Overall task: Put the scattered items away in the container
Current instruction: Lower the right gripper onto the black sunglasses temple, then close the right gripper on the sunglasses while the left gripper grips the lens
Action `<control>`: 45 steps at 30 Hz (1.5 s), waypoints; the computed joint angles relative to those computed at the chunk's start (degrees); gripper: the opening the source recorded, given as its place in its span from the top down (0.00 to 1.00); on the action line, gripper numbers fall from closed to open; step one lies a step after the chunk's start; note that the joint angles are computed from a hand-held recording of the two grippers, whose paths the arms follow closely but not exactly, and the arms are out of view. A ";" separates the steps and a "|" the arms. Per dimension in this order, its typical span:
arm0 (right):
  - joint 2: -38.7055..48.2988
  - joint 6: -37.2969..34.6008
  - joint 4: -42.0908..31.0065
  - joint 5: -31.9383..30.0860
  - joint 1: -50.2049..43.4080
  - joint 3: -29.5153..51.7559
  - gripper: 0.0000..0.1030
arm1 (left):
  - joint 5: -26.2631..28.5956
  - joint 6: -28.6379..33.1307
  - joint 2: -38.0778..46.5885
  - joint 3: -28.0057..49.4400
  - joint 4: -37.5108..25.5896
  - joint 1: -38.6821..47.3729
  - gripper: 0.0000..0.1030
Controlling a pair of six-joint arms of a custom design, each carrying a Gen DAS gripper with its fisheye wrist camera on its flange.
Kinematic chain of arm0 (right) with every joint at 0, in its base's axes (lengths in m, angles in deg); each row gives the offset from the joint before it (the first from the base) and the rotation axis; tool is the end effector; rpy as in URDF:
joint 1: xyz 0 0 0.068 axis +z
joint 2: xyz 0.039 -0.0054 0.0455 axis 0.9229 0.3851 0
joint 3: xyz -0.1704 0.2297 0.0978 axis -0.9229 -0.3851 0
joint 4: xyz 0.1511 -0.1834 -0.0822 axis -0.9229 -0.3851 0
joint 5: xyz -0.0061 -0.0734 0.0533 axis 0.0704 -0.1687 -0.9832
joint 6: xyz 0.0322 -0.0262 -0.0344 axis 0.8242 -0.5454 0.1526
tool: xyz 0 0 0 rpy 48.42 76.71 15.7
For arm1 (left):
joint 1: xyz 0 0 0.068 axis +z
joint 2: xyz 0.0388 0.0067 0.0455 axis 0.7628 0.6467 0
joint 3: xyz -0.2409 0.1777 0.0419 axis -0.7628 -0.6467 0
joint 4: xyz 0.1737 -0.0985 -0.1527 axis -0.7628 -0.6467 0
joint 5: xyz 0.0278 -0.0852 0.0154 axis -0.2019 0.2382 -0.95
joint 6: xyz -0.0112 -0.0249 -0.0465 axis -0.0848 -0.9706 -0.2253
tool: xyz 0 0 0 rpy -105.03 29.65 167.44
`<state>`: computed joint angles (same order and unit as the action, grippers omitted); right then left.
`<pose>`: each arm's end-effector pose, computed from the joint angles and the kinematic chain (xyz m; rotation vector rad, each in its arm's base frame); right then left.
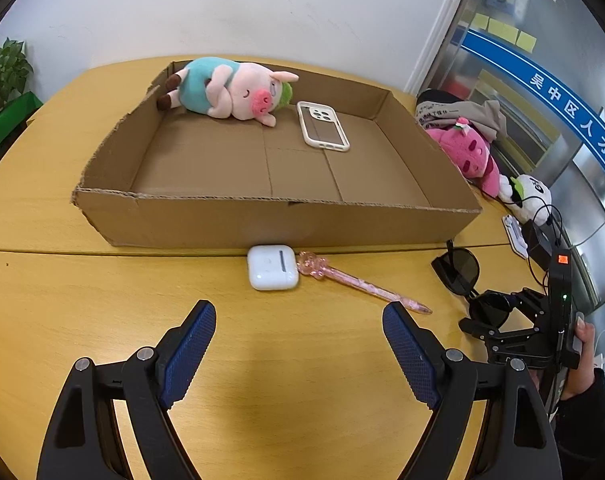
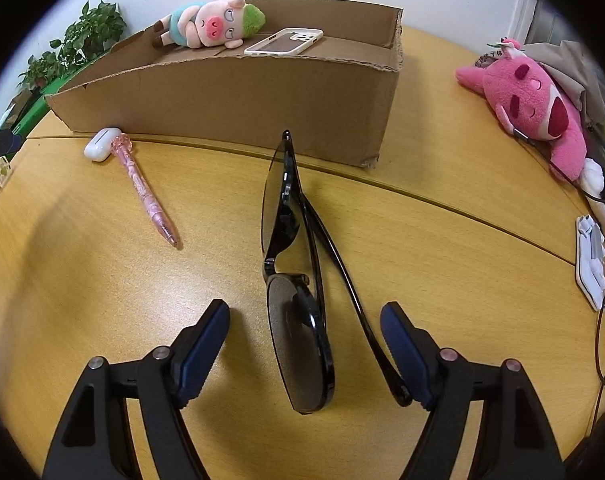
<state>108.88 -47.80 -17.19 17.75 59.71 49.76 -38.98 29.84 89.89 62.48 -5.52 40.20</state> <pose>0.2916 -0.0294 0.0084 -0.6341 2.5743 0.1504 0.2226 -0.0403 0.0978 -0.1215 2.4801 -0.3016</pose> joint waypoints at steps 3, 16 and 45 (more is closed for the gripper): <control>-0.78 -0.81 0.66 -0.29 0.54 -1.43 0.47 | -0.52 -0.59 0.03 0.30 -0.35 -1.09 0.14; -1.30 1.03 6.60 -1.85 1.22 -7.57 0.70 | -1.40 -3.88 0.93 0.57 -0.31 -5.08 0.14; -2.88 -0.37 9.40 -19.70 -10.65 -15.91 0.75 | 21.65 -12.44 28.87 31.38 -9.00 -20.82 0.37</control>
<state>106.01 -48.17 -7.79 -1.95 49.07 33.85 -17.33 17.40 118.76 93.86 -14.52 19.38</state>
